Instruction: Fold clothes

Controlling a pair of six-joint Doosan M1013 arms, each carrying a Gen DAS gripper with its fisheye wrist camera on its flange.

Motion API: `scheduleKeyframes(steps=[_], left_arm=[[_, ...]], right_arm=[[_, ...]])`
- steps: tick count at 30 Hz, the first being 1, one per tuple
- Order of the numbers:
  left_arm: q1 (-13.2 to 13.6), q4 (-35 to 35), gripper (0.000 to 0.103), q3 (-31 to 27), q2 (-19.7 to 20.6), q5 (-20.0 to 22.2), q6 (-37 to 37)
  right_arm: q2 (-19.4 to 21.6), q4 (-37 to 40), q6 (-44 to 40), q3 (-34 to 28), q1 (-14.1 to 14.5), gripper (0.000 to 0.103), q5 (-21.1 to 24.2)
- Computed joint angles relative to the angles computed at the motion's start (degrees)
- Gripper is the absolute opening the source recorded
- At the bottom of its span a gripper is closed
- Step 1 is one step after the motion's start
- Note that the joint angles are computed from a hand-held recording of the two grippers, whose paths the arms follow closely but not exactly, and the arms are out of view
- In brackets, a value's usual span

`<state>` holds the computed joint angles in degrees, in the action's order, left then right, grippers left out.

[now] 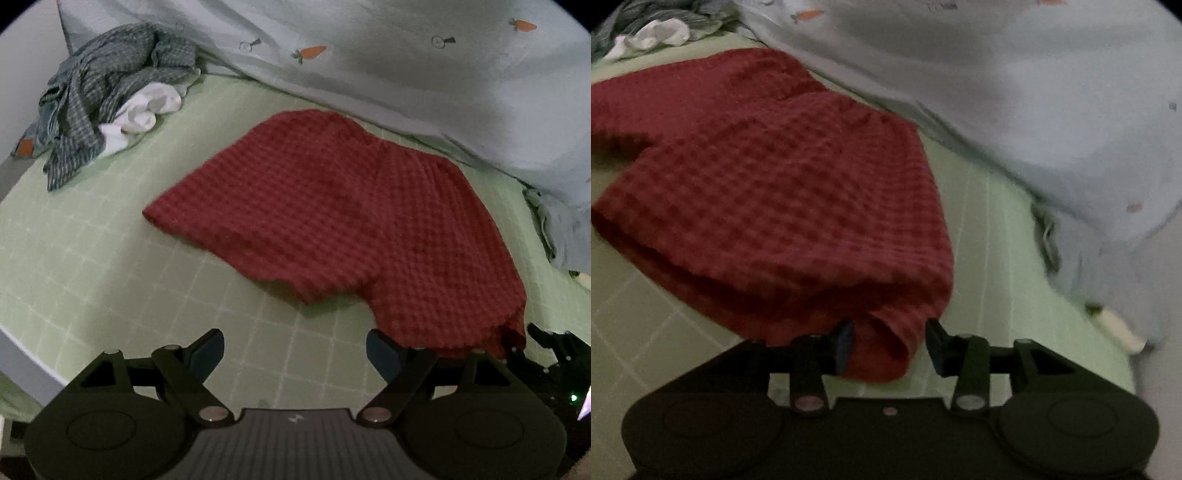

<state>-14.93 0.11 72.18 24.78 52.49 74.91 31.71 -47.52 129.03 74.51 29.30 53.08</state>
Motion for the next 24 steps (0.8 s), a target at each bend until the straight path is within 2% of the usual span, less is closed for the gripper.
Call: scheduleKeyframes(steps=[1,2,3,6,8,10,13,14,15,17,19,20,21,23,24], left_arm=[[-0.2,0.1,0.085,0.3,-0.1,0.1,-0.6],[-0.4,0.2,0.085,0.5,-0.3,0.2,-1.0],[-0.6,0.3,0.085,0.7,-0.4,0.2,-1.5],[-1.0,0.6,0.085,1.2,-0.6,0.3,-3.0],[-1.3,0.8,0.085,1.4,-0.7,0.5,-4.0],[-1.1,0.1,0.085,1.3,-0.6,1.3,-4.4],[-1.0,-0.5,0.085,0.9,-0.3,2.4,-4.7],[-1.0,-0.5,0.085,0.8,-0.2,2.6,-4.7],[-1.1,-0.3,0.085,0.8,-0.2,2.6,-4.7],[-1.1,0.1,0.085,0.8,-0.2,2.6,-4.4],[-1.0,0.1,0.085,0.6,-0.1,2.7,-4.4],[-0.8,0.2,0.085,0.5,-0.1,2.6,-4.6],[-0.6,0.1,0.085,0.4,0.0,2.5,-4.6],[0.1,0.1,0.089,-0.1,0.3,2.1,-4.8],[0.5,0.2,0.090,-0.5,0.6,1.9,-5.1]], right_arm=[[-0.4,-0.4,2.1,0.5,-0.1,0.005,-0.3],[-0.8,-0.8,4.3,1.1,-0.2,0.000,-0.6],[-1.2,-1.1,6.4,1.6,-0.4,0.000,-0.9],[-4.5,-3.6,22.3,5.2,-0.8,0.000,-2.3],[-6.8,-2.3,30.3,8.0,-1.7,0.000,-5.1],[-7.9,0.3,31.9,9.4,-2.4,0.001,-5.9],[-7.5,3.2,30.9,9.0,-2.3,0.006,-2.5],[-7.5,2.8,32.2,9.0,-2.1,0.016,-2.4],[-7.5,2.4,33.4,8.9,-1.9,0.036,-2.2],[-7.6,0.6,36.7,8.9,-1.6,0.065,-3.0],[-7.3,0.4,37.4,8.4,-1.8,0.067,-4.2],[-7.0,1.1,36.6,7.9,-2.0,0.073,-4.9],[-6.7,1.4,36.5,7.5,-2.0,0.087,-5.3],[-6.1,2.1,36.2,6.6,-1.9,0.103,-6.0],[-5.9,2.2,36.2,6.3,-1.8,0.103,-6.6]])
